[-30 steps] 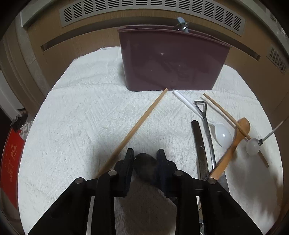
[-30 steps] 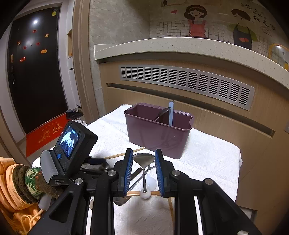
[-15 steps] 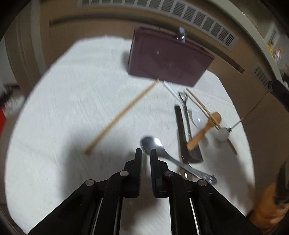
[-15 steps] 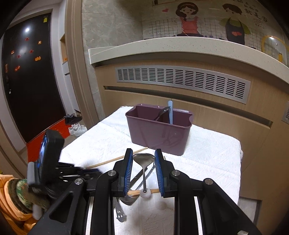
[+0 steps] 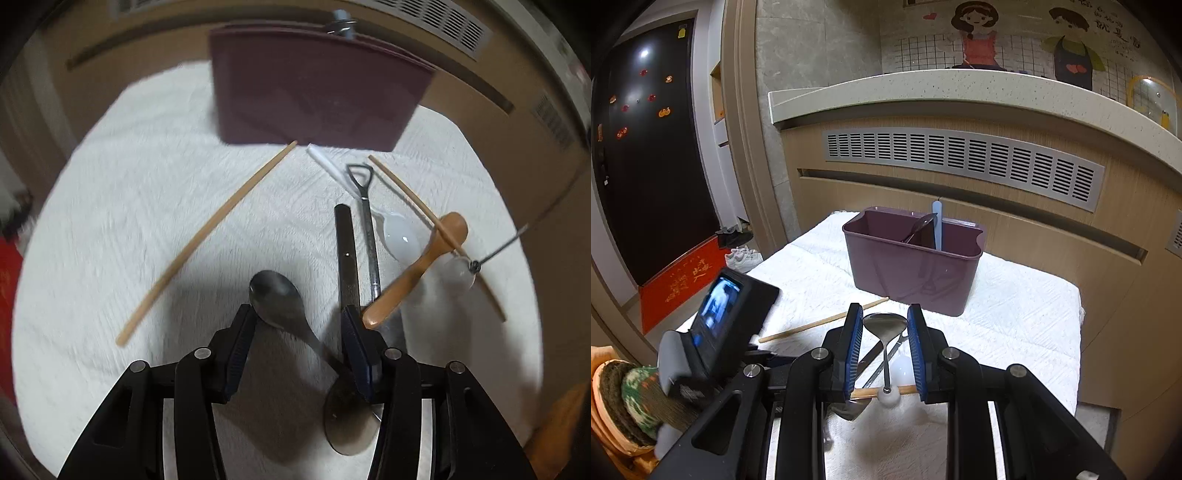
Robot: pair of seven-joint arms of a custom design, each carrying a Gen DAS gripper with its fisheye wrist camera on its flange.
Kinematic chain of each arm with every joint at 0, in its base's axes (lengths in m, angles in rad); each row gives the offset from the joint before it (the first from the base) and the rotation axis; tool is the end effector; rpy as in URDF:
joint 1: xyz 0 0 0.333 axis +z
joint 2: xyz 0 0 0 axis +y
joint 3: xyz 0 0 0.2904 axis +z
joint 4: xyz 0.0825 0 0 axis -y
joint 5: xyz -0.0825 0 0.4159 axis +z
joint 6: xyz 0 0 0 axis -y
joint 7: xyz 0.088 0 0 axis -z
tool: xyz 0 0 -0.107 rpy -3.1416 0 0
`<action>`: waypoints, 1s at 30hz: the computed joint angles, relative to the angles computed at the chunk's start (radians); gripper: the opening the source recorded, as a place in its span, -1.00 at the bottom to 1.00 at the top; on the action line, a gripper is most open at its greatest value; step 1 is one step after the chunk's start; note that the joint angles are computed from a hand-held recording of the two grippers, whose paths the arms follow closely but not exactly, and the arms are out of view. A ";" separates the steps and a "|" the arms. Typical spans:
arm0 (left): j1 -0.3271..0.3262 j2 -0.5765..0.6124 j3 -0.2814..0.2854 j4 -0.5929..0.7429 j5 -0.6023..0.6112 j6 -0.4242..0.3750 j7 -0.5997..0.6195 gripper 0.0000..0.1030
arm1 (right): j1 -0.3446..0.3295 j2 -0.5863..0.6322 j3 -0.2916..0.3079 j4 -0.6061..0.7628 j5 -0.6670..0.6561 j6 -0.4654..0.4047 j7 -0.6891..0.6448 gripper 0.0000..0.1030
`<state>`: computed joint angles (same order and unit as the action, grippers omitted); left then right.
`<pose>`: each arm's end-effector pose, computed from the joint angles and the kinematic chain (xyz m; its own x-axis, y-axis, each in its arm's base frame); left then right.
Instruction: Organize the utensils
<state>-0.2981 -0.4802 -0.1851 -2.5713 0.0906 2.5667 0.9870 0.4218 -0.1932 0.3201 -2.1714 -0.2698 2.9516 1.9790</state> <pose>0.4150 -0.2183 0.4348 0.0102 -0.9942 0.1072 -0.8874 -0.0584 -0.4572 0.4083 0.4115 0.5482 0.5762 -0.8168 -0.0296 -0.4720 -0.3030 -0.8279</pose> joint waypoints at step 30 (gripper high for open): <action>0.119 -0.381 -0.014 -0.264 0.237 0.267 -0.086 -0.95 | 0.020 0.006 -0.005 -0.002 0.073 -0.002 -0.068 -0.57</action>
